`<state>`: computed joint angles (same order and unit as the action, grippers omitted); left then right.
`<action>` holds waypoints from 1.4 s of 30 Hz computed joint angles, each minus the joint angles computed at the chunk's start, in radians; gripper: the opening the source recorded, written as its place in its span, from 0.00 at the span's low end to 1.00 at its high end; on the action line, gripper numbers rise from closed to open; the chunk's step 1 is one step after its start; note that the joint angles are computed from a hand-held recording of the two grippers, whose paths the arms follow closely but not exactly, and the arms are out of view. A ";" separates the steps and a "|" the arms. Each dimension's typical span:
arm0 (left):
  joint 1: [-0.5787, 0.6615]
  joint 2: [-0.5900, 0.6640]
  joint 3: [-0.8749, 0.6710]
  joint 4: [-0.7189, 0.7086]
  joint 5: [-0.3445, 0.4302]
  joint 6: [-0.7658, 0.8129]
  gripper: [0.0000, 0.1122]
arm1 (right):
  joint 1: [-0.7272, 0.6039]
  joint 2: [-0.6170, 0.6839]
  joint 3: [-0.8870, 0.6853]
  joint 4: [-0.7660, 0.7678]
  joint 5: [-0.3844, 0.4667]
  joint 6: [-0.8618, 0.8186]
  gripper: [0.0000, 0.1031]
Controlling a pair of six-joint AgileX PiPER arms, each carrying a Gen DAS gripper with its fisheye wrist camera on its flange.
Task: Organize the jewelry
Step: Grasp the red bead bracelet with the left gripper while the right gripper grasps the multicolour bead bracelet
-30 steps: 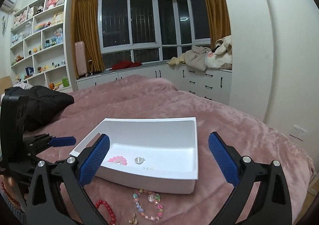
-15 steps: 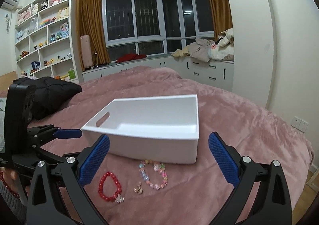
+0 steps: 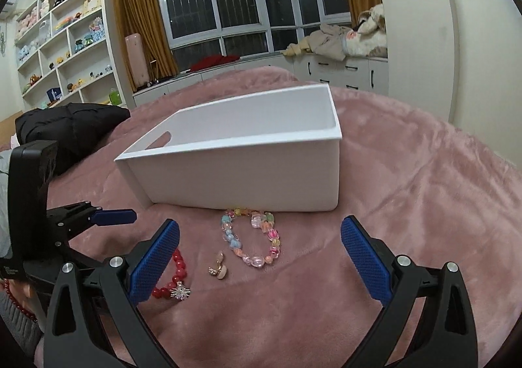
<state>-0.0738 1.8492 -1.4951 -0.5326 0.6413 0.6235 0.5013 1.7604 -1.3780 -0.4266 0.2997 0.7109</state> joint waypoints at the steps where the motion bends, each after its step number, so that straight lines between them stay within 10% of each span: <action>1: 0.006 0.017 -0.014 -0.011 0.009 0.006 0.82 | -0.005 0.011 -0.007 0.024 -0.001 -0.015 0.94; 19: -0.020 0.111 -0.089 0.090 0.015 -0.078 0.31 | -0.067 0.159 -0.085 0.496 0.048 -0.455 0.16; 24: -0.011 0.119 -0.110 0.075 0.048 -0.081 0.07 | -0.058 0.111 -0.007 0.479 -0.033 -0.444 0.11; 29: 0.010 0.119 -0.123 0.048 0.084 -0.049 0.05 | -0.013 0.065 0.043 0.212 -0.076 -0.227 0.11; 35: 0.024 0.112 -0.130 0.029 0.117 -0.014 0.06 | -0.033 0.073 0.043 0.350 -0.076 -0.348 0.11; 38: 0.024 0.128 -0.158 0.049 0.162 -0.022 0.41 | -0.039 0.075 0.042 0.397 -0.072 -0.390 0.11; 42: 0.022 0.133 -0.161 0.063 0.157 -0.023 0.42 | -0.040 0.076 0.040 0.408 -0.071 -0.399 0.11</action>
